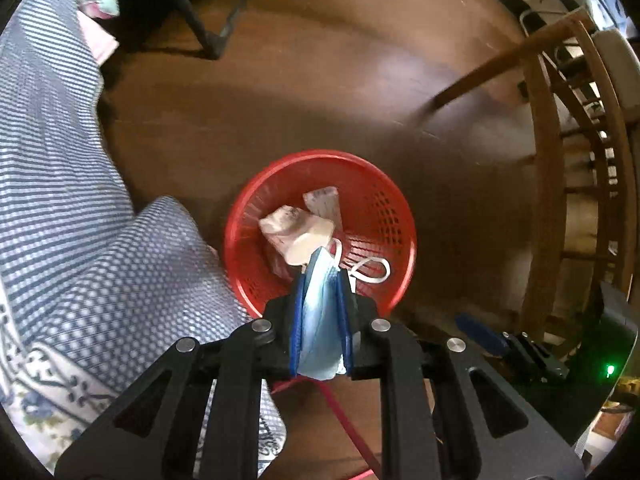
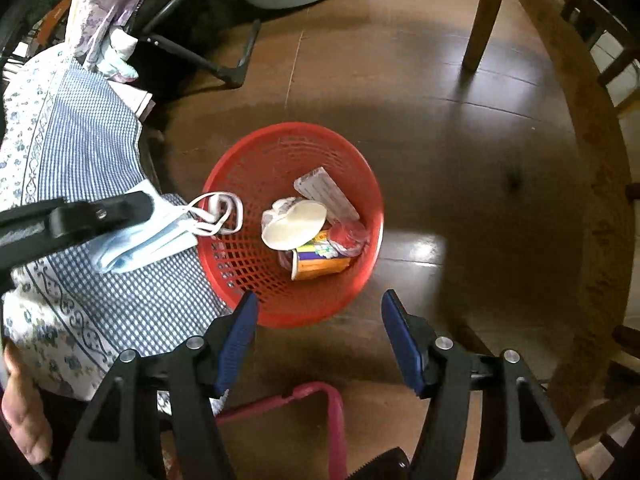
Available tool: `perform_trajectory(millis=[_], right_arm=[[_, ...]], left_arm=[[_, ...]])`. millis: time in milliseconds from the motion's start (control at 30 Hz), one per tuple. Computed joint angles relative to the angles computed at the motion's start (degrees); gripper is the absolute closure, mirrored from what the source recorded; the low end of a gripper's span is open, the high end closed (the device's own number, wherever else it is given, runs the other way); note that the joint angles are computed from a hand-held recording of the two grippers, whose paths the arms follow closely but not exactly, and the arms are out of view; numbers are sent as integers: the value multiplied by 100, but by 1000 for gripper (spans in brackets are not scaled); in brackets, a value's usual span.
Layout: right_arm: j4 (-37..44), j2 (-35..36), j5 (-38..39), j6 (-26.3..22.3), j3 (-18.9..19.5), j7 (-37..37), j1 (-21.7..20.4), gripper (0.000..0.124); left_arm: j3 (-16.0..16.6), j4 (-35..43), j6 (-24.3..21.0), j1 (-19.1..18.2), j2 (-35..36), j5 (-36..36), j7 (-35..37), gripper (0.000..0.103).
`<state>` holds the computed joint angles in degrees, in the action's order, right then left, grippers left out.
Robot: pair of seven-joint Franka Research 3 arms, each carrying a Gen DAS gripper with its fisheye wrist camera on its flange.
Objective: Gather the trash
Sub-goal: 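Carry the cup and mask to the red wastebasket and open both tools, then move both tools back over the snack bags on the bed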
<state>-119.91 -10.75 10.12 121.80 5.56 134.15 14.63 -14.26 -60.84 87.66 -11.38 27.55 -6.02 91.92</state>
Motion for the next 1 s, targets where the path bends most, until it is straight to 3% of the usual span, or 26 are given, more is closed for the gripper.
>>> perform_trajectory(millis=[67,100,133,200,467,700,1000], right_arm=[[-30,-58,12,-111,-1,-30,9,61],[-51,-94,9,-181,5,-25,12,61],[-60,-109,24,-218,6,-38,16,61],[-73,-135,90,-296,5,-91,31,61],[65,-265,38,-539,73,-61,59,61],[319,-322,-159,-670,120,-2,49,60],[858,-301,-421,-1029,229,55,111,58]], left_arm=[[-27,25,53,-5,-12,-47,15,81],[-57,53,84,15,-28,-125,56,69],[-63,63,98,17,-40,-150,75,47],[-50,-99,313,12,-198,-142,90,19],[-88,-9,202,93,-268,-453,72,17],[-62,-459,843,317,-966,-880,269,17],[88,-739,1087,600,-1705,-1587,594,17]])
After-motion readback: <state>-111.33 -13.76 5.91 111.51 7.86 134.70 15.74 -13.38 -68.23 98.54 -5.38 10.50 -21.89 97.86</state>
